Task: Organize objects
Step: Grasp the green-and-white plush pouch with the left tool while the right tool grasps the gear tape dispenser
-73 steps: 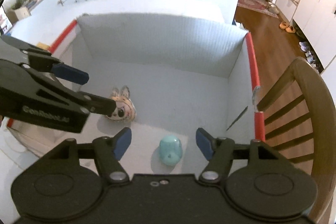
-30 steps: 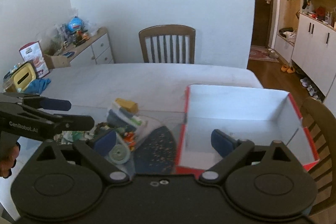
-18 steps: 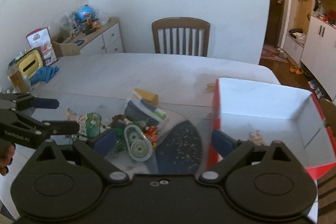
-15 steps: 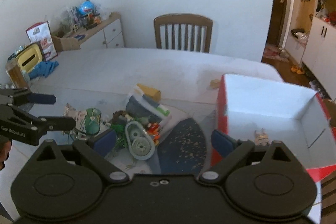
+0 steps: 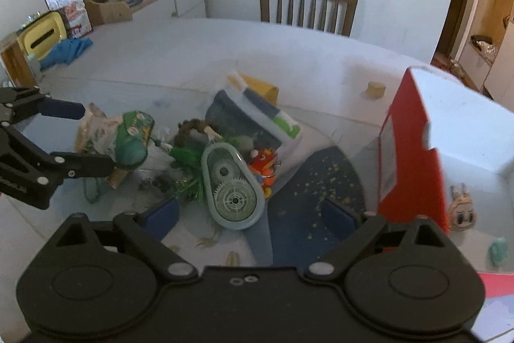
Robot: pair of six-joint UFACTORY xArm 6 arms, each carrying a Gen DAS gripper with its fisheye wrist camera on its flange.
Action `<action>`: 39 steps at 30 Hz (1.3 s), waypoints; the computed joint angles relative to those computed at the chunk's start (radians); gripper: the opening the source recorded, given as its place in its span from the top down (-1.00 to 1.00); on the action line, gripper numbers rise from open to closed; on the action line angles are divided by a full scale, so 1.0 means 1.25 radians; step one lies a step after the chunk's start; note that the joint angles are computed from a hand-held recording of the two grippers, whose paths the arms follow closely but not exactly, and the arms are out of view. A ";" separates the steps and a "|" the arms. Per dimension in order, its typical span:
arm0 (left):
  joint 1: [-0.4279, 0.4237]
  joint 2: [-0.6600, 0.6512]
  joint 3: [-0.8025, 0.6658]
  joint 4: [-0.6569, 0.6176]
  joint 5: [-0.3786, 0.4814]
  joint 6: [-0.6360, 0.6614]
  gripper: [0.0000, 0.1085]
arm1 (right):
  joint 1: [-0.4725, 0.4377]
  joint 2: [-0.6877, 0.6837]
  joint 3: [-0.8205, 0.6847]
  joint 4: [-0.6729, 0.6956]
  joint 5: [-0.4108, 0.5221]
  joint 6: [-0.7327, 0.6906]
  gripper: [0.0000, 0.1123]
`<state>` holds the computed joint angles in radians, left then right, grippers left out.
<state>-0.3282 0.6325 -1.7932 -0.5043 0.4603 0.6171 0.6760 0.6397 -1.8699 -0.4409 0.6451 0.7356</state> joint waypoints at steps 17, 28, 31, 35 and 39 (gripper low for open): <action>0.019 0.090 -0.146 -0.057 0.128 0.045 -0.88 | 0.000 0.169 -0.223 0.106 0.081 -0.239 -0.33; 0.025 0.095 -0.158 -0.078 0.150 0.029 -0.40 | 0.004 0.194 -0.259 0.099 0.104 -0.260 0.03; 0.023 0.100 -0.168 -0.060 0.158 0.016 -0.36 | 0.006 0.198 -0.267 0.088 0.119 -0.252 0.10; 0.022 0.101 -0.173 -0.049 0.159 0.006 -0.32 | 0.010 0.193 -0.264 0.073 0.119 -0.235 0.10; 0.021 0.090 -0.160 -0.045 0.155 -0.001 -0.29 | 0.010 0.160 -0.213 0.056 0.091 -0.195 0.10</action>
